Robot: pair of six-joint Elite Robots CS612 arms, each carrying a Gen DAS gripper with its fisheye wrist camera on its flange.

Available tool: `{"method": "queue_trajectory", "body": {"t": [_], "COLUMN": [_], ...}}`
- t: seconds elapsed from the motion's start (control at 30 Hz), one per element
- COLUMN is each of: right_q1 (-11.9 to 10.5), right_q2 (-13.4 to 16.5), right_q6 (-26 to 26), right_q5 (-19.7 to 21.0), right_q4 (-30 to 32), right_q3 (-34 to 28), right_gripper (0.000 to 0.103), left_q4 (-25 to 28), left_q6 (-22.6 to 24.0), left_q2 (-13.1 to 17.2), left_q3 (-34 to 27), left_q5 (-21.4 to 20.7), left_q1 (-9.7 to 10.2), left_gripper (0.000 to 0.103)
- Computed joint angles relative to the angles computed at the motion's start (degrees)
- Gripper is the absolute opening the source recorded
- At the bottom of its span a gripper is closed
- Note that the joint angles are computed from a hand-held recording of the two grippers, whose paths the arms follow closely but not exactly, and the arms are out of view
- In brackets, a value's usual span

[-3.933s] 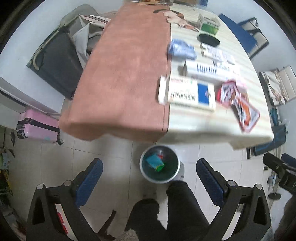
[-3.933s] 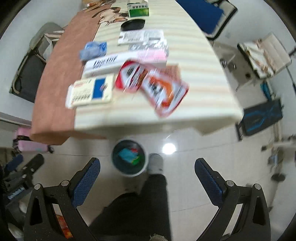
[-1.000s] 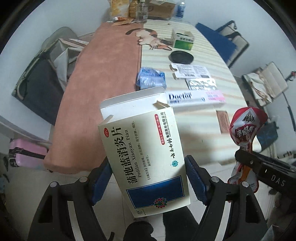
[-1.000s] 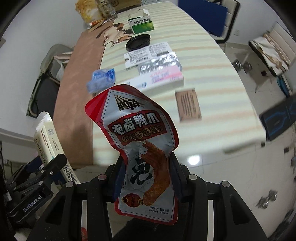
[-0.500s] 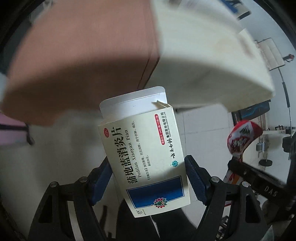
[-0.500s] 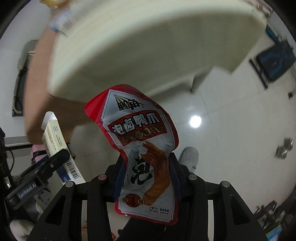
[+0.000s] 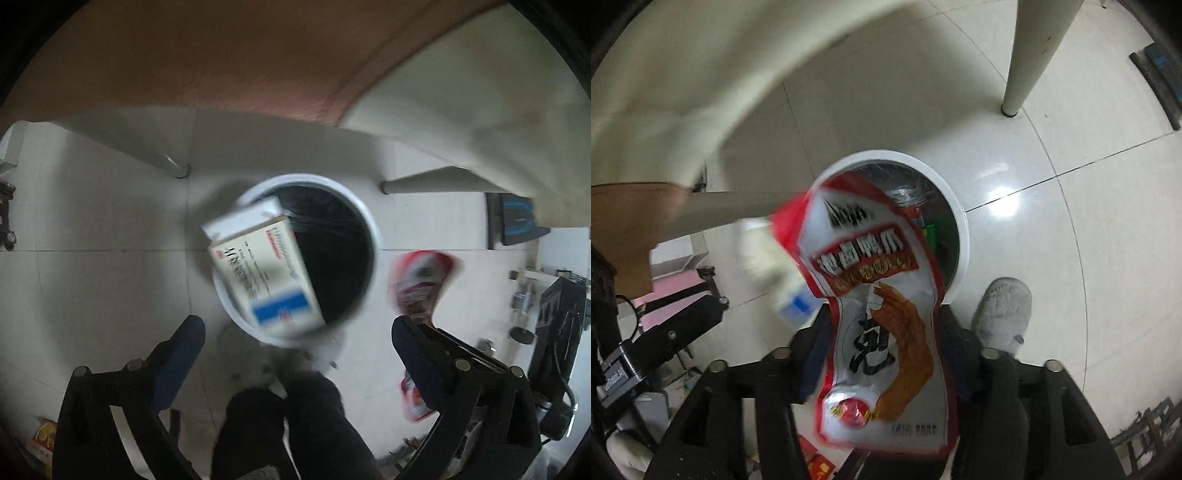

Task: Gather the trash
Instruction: 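Carry both items over the bin and open both tools to drop them, then move both tools back over the table toward the toothpaste box and foil pack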

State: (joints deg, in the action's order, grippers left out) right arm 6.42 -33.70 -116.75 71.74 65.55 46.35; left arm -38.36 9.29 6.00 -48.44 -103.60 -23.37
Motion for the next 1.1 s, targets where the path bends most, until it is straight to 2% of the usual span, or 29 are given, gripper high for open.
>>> {"method": "queue_trajectory", "body": {"t": [0.07,0.13,0.17,0.23,0.4,0.67,0.9,1.1], "right_q1": [0.0,0.3,0.4,1.0,1.8,2.5,3.3,3.8], "right_q2": [1.1,2.5,4.1,5.5,6.9,6.9,6.2,4.7], "right_q6": [-1.2,-3.0,-3.9,-5.8,-8.1,-9.2,-9.2,-9.0], "right_q5": [0.4,2.5,3.7,6.5,11.0,12.9,14.3,15.1], "right_q4": [0.4,3.0,5.5,9.1,14.0,18.2,21.3,24.5], "right_q3": [-0.2,-1.8,-4.7,-7.1,-9.5,-11.9,-14.5,-17.1], "right_gripper": [0.090,0.095,0.096,0.103,0.103,0.103,0.103,0.103], "left_q4": [-1.2,-2.0,-2.3,-1.9,-0.4,1.1,3.1,5.7], "left_q6": [-0.5,-0.8,-1.1,-0.9,-1.0,0.6,0.8,0.8], "left_q2": [2.0,3.4,4.1,4.6,4.0,3.4,2.3,-0.7], "left_q3": [-3.2,-5.7,-7.1,-8.0,-8.5,-10.3,-11.3,-9.9], "left_q5": [3.0,6.0,7.8,9.2,11.8,15.8,15.8,14.6], "left_q1": [-0.45,-0.85,-1.14,-1.12,-1.28,-1.35,-1.51,-1.52], "left_gripper": [0.103,0.103,0.103,0.103,0.103,0.103,0.103,0.103]}}
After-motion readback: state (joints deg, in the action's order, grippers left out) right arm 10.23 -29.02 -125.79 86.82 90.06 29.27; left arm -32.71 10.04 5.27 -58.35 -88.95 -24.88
